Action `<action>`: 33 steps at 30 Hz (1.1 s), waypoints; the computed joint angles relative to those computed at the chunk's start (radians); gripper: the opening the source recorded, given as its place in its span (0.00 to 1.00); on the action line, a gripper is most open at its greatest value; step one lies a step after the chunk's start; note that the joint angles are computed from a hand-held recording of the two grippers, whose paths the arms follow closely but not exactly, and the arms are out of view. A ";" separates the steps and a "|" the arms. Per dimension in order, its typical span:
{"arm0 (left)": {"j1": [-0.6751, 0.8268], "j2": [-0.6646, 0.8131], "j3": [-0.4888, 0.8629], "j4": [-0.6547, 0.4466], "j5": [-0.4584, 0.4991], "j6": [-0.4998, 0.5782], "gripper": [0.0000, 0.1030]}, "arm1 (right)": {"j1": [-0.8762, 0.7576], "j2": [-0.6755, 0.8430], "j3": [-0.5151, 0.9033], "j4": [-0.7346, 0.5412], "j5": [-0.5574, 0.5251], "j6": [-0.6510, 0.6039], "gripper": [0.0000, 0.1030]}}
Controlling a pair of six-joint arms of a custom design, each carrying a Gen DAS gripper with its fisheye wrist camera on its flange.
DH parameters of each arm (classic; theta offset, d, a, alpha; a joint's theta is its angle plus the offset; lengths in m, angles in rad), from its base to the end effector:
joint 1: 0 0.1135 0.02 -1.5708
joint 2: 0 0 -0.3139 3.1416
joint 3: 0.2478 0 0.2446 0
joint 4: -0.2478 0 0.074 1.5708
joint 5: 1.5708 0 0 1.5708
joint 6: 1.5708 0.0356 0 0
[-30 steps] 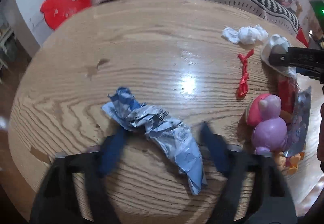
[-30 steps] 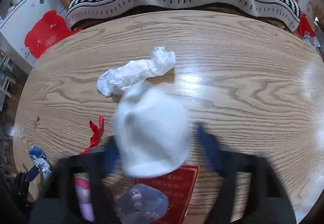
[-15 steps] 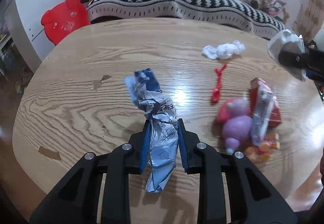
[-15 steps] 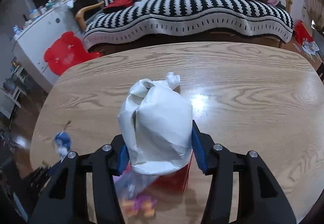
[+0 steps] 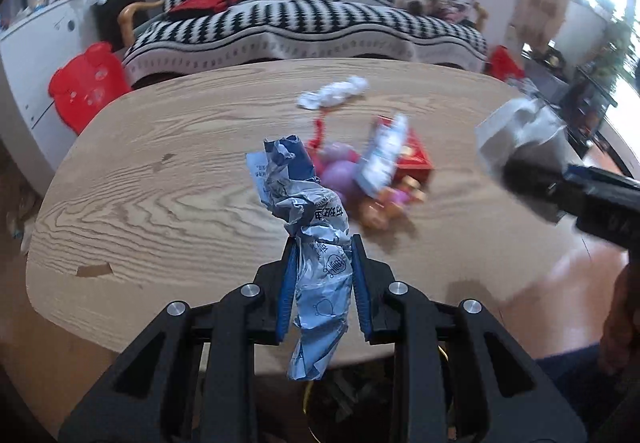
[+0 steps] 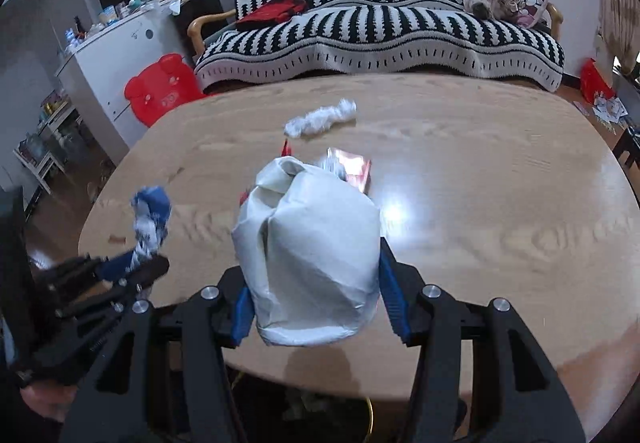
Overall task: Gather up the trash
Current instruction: 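Carry the foil and white bag over the black bin and open both tools to drop them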
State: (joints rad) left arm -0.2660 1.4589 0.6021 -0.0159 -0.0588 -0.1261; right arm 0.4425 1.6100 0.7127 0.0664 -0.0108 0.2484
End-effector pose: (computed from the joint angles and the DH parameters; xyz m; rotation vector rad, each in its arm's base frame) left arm 0.2475 -0.0653 0.2016 0.1447 2.4398 -0.1028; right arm 0.2718 0.1292 0.1983 -0.2404 2.4165 0.3312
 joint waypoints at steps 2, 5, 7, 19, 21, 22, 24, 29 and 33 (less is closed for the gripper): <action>-0.059 -0.032 -0.040 0.005 -0.021 -0.002 0.25 | 0.013 -0.022 -0.057 0.019 0.010 0.013 0.51; -0.118 -0.072 -0.101 0.019 -0.049 -0.024 0.25 | 0.048 -0.054 -0.129 0.047 0.031 0.046 0.52; -0.120 -0.091 -0.144 0.018 -0.018 -0.063 0.25 | 0.078 -0.101 -0.198 0.085 0.050 0.083 0.52; -0.253 -0.295 -0.429 0.033 -0.098 -0.195 0.25 | 0.321 -0.193 -0.512 0.233 0.113 0.346 0.53; -0.271 -0.247 -0.468 0.081 -0.071 -0.228 0.25 | 0.310 -0.122 -0.558 0.318 0.060 0.380 0.53; -0.264 -0.200 -0.481 0.116 -0.028 -0.231 0.25 | 0.309 -0.095 -0.558 0.327 0.052 0.386 0.53; -0.248 -0.139 -0.483 0.156 0.034 -0.216 0.25 | 0.305 -0.050 -0.543 0.324 0.051 0.384 0.53; -0.265 0.008 -0.489 0.259 0.083 -0.246 0.25 | 0.284 0.038 -0.543 0.375 0.001 0.395 0.53; -0.294 0.037 -0.485 0.275 0.063 -0.260 0.25 | 0.279 0.077 -0.526 0.369 -0.015 0.386 0.53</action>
State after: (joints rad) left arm -0.5603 1.4958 0.1170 0.2593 0.0046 -0.3857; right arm 0.7215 1.6870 0.1866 0.4353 -0.0255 0.6341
